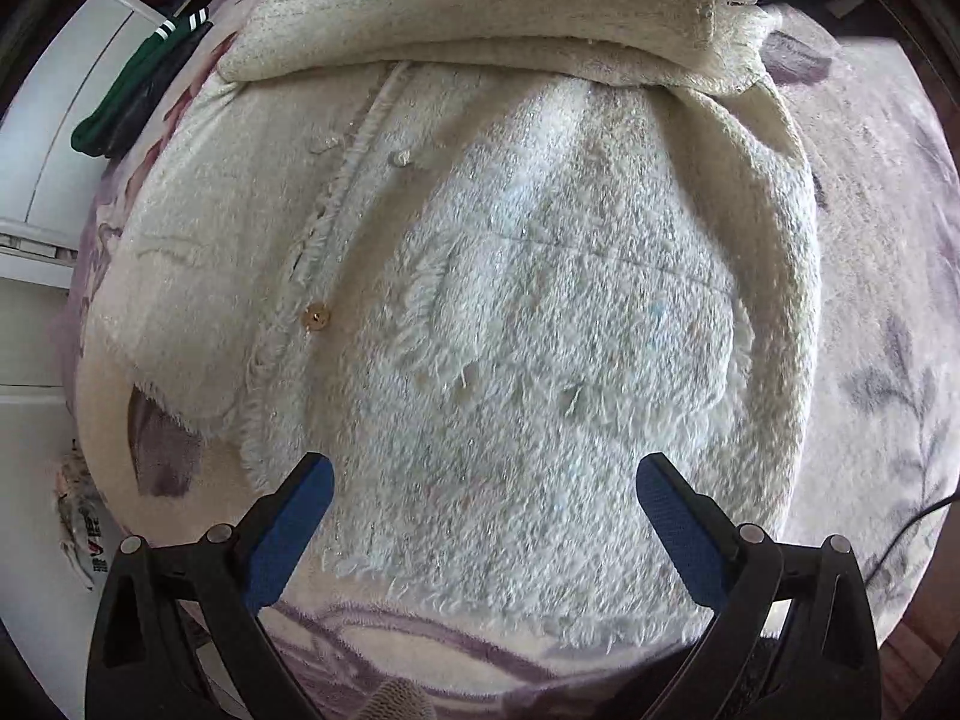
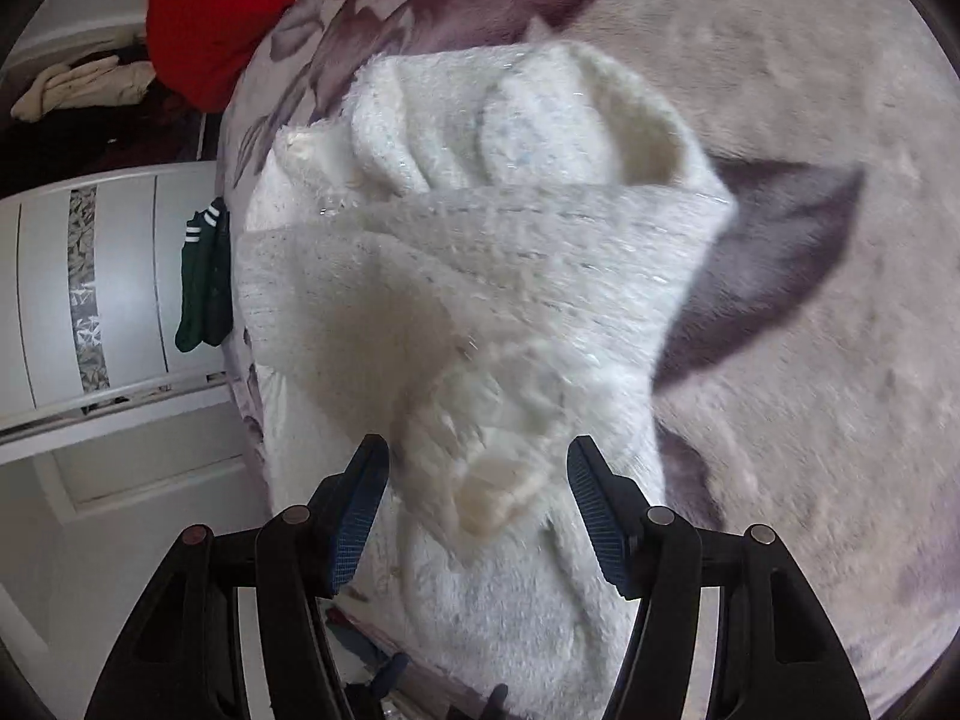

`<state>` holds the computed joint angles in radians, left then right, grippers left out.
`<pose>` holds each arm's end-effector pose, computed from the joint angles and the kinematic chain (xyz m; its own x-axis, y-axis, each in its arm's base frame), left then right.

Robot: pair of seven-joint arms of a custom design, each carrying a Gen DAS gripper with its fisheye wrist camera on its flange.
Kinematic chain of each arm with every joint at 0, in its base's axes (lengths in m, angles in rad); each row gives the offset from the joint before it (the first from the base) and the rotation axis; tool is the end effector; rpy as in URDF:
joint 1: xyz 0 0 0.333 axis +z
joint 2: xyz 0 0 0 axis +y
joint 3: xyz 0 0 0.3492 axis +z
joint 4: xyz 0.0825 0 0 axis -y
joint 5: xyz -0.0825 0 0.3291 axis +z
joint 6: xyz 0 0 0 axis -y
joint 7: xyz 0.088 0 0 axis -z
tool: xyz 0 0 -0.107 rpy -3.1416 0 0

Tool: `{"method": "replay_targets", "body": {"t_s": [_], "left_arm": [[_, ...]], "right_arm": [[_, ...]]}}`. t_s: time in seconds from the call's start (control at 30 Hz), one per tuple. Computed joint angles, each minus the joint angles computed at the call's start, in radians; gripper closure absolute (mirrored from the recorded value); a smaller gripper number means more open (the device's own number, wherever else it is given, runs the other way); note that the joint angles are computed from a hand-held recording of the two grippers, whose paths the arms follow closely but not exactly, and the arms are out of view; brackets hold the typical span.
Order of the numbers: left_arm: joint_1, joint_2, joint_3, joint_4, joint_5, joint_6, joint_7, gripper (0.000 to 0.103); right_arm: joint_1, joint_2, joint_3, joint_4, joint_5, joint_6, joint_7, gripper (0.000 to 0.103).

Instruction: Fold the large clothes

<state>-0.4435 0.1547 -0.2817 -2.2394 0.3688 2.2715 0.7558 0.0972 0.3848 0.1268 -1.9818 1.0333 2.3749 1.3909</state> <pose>0.3783 -0.3192 0.3668 -0.1521 -0.9587 -0.2405 -0.9837 0.1703 -0.0570 0.5740 0.1341 0.3478 -0.3329 -0.6699 -0.6636 -0.9363 0.3183 0.1483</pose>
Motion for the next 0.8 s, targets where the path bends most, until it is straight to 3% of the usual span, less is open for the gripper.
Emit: {"method": "replay_targets", "body": {"t_s": [0.03, 0.1, 0.2, 0.27, 0.3, 0.4, 0.43, 0.5, 0.63, 0.8], "left_arm": [[-0.004, 0.005, 0.002, 0.013, 0.015, -0.014, -0.011, 0.0], [-0.012, 0.011, 0.007, 0.035, 0.049, -0.039, -0.036, 0.0], [-0.015, 0.014, 0.011, 0.053, 0.071, -0.068, -0.069, 0.0], [0.003, 0.004, 0.014, 0.054, 0.048, -0.068, -0.045, 0.0], [0.019, 0.005, 0.022, 0.058, 0.039, -0.058, -0.021, 0.0], [0.06, 0.015, 0.051, 0.105, 0.069, -0.044, 0.028, 0.0], [0.068, 0.028, 0.058, 0.13, 0.086, -0.033, 0.033, 0.0], [0.082, 0.067, 0.08, 0.21, 0.151, -0.028, 0.06, 0.0], [0.092, 0.189, 0.136, 0.416, 0.291, -0.024, 0.1, 0.0], [0.092, 0.376, 0.202, 0.706, 0.322, -0.081, 0.185, 0.0]], "right_arm": [[0.018, 0.017, 0.0, 0.022, -0.039, 0.031, 0.01, 0.096], [0.091, 0.027, -0.053, 0.035, -0.239, 0.093, 0.127, 0.094], [0.043, 0.037, -0.042, 0.023, -0.258, 0.139, 0.152, 0.094], [-0.019, 0.05, 0.001, 0.049, -0.231, 0.051, 0.079, 0.093], [-0.022, 0.053, 0.001, 0.06, -0.247, 0.02, 0.077, 0.09], [-0.026, 0.015, -0.014, 0.061, -0.296, -0.05, 0.085, 0.042], [-0.033, -0.005, -0.021, 0.05, -0.289, -0.047, 0.083, 0.035], [-0.051, -0.045, -0.032, 0.012, -0.242, -0.012, 0.062, 0.034], [-0.083, -0.032, -0.06, 0.006, -0.172, 0.038, 0.063, 0.02], [-0.092, 0.083, -0.083, 0.108, -0.272, 0.029, 0.183, 0.018]]}}
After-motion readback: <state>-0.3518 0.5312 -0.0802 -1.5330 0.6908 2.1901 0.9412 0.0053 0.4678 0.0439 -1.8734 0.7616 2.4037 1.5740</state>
